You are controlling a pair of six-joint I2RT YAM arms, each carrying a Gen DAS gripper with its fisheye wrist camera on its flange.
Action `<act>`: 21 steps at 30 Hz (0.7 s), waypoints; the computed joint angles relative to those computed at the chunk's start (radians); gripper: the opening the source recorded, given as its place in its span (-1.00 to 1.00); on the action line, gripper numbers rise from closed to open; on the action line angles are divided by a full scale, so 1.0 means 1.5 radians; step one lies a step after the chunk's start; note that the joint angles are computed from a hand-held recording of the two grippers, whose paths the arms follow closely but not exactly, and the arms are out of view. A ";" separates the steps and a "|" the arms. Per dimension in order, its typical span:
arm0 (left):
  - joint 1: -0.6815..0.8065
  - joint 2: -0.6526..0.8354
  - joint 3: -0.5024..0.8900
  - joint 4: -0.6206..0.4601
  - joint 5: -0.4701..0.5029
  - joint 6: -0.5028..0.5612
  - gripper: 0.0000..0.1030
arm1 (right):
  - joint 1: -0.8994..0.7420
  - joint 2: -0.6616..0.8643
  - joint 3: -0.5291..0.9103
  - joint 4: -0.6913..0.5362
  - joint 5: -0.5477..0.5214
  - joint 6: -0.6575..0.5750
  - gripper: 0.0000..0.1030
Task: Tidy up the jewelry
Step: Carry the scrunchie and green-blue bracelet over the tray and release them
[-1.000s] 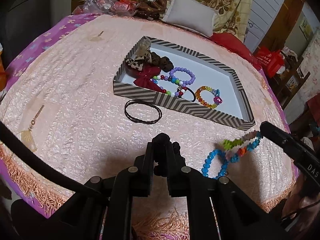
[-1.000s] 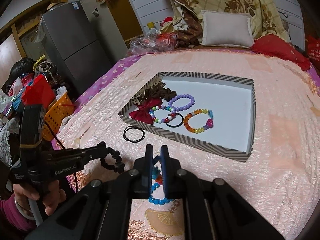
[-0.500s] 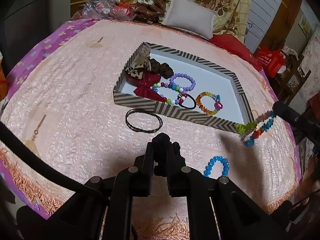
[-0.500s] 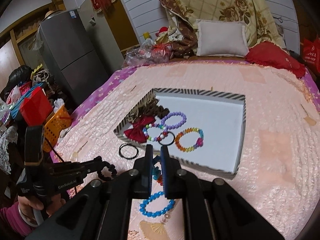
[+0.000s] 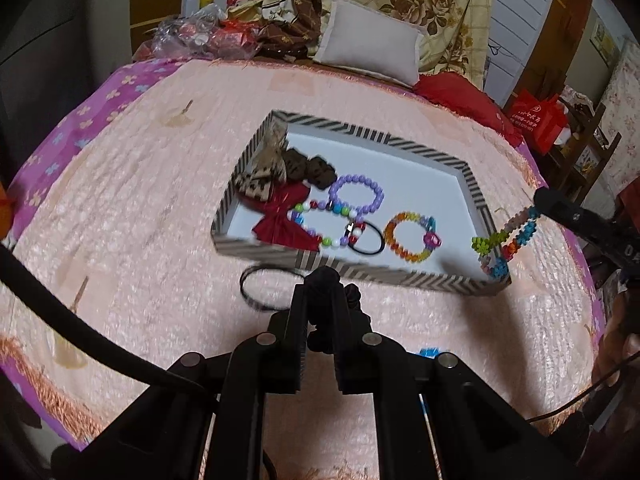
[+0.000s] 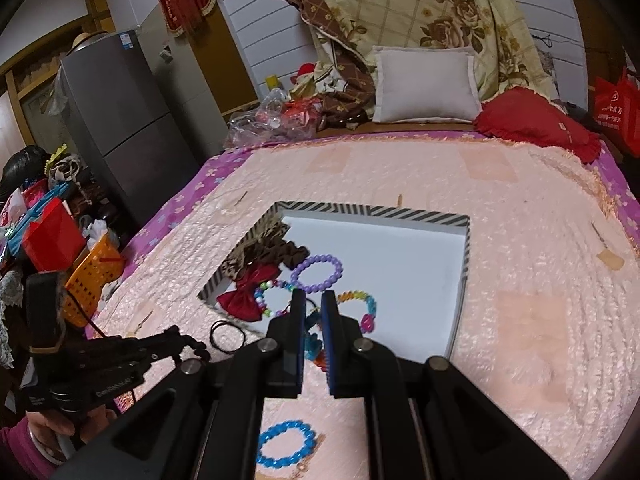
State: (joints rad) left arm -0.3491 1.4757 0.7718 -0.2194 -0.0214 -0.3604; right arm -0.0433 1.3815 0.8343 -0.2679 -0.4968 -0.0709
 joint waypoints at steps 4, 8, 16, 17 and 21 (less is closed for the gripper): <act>0.016 0.050 0.074 -0.020 0.019 0.013 -1.00 | -0.004 0.046 0.034 0.012 0.009 0.004 -0.86; 0.033 0.118 0.154 -0.039 0.038 0.020 -1.00 | -0.006 0.109 0.077 0.023 0.013 0.009 -0.86; 0.041 0.280 0.366 -0.108 0.048 0.043 -1.00 | -0.011 0.251 0.178 0.036 0.028 0.030 -0.86; 0.039 0.299 0.393 -0.117 0.046 0.046 -1.00 | -0.011 0.269 0.195 0.034 0.033 0.033 -0.86; 0.033 0.400 0.529 -0.161 0.047 0.049 -1.00 | -0.005 0.329 0.254 0.026 0.028 0.053 -0.86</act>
